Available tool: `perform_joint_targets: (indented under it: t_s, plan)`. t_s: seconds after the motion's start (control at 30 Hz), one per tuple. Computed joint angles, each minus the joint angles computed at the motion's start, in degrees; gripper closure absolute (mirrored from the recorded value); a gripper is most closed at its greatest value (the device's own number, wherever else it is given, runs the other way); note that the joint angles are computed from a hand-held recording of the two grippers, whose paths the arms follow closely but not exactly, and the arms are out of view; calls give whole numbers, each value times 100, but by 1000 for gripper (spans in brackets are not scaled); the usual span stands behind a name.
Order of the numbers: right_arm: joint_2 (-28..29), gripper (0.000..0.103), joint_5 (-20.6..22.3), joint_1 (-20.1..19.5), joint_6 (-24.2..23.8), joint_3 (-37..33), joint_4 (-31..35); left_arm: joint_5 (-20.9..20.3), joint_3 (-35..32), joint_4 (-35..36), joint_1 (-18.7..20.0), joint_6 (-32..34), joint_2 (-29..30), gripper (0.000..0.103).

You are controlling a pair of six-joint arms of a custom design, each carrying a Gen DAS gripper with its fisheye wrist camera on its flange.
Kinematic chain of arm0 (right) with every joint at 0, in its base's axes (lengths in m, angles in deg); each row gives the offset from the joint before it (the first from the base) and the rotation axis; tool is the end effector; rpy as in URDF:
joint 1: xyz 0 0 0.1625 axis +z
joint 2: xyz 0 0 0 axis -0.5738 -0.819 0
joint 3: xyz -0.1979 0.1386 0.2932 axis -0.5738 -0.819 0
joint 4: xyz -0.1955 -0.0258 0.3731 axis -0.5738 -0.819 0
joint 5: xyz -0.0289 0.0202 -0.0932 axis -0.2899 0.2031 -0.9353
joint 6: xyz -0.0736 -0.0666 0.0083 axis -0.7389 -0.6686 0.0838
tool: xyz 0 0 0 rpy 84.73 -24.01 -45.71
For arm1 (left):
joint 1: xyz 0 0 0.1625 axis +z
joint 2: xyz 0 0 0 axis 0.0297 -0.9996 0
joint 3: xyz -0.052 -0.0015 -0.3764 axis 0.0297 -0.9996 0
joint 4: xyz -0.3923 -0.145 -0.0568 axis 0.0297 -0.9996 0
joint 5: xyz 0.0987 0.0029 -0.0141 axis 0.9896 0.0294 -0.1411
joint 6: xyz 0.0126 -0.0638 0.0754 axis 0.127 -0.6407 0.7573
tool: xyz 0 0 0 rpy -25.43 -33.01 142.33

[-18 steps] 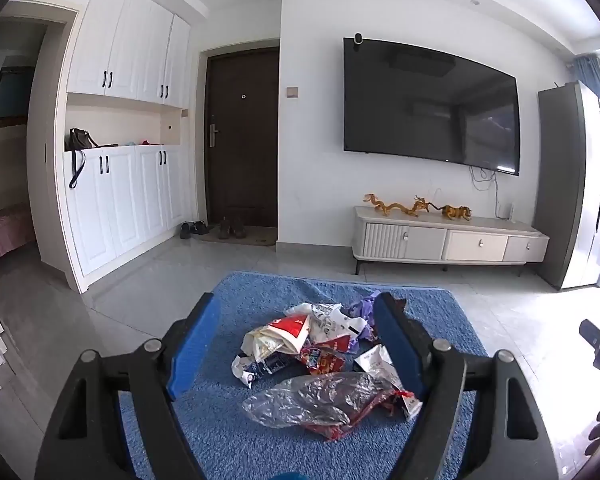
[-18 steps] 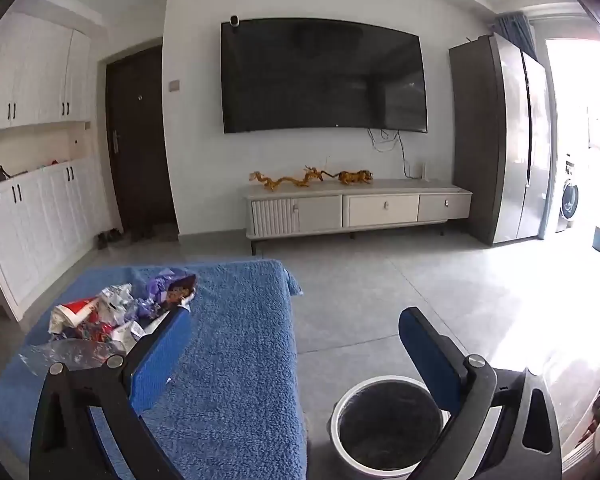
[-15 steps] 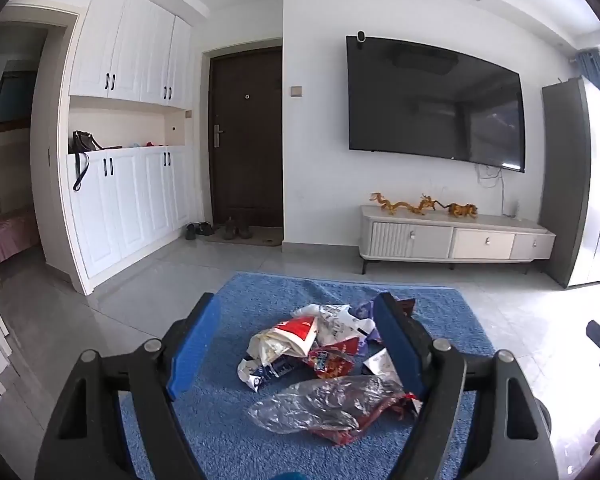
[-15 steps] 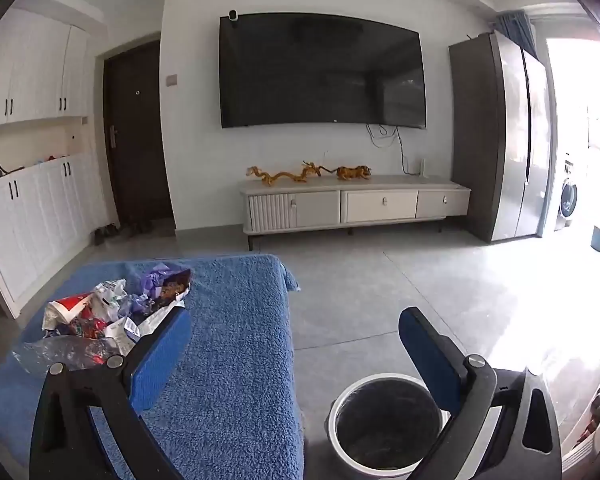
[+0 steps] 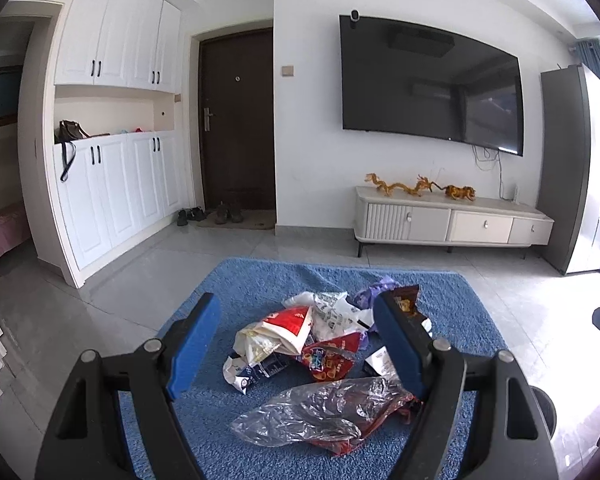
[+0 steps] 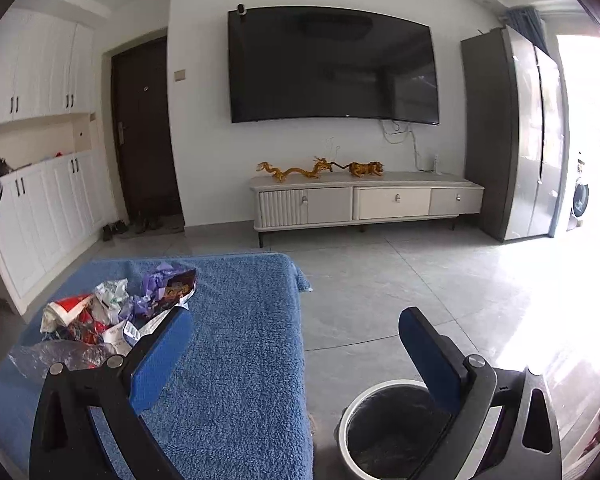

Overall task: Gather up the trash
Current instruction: 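Grasp the clear plastic bag with the left tool while the right tool grasps the white paper carton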

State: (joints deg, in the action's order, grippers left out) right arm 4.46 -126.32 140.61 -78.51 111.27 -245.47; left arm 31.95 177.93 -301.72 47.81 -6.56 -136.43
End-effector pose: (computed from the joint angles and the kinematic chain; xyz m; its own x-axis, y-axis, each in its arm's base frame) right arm 0.2706 -0.6158 0.1846 -0.7350 -0.2056 0.6461 -0.6602 0.4343 -0.6128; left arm -0.1607 -0.5394 0.2646 -0.6464 -0.3902 -0.6556 0.5551 0.3490 -0.7550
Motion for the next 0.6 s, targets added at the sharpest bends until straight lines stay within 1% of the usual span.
perform_joint_targets:
  t_s: [0.03,0.07,0.13,0.23,0.3,0.33,0.4,0.5,0.57,0.6]
  plan:
    - [24,0,-2,9,-18,-28,48,-26,28,186,41,-183,-29,25]
    - [26,0,-82,-8,-58,-74,265,-54,59,360,79,-353,-61,25]
    - [107,0,-50,-14,-84,-136,255,-118,117,707,151,-651,-129,25]
    - [228,0,32,-35,-166,-235,146,-219,169,971,235,-862,-206,25]
    - [277,0,-31,-26,-141,-310,275,-296,222,1151,295,-1042,-281,25]
    - [338,0,-60,-18,-273,-373,255,-352,267,1273,337,-1171,-340,25]
    - [395,0,2,-24,-234,-414,375,-410,310,1435,414,-1338,-414,25]
    - [466,0,52,-16,-312,-492,747,-710,566,2102,590,-1933,-760,25]
    - [520,0,126,-16,-346,-539,976,-1061,780,2660,735,-2355,-1057,25]
    - [607,0,158,-11,-439,-609,1011,-1242,885,2924,805,-2490,-1205,25]
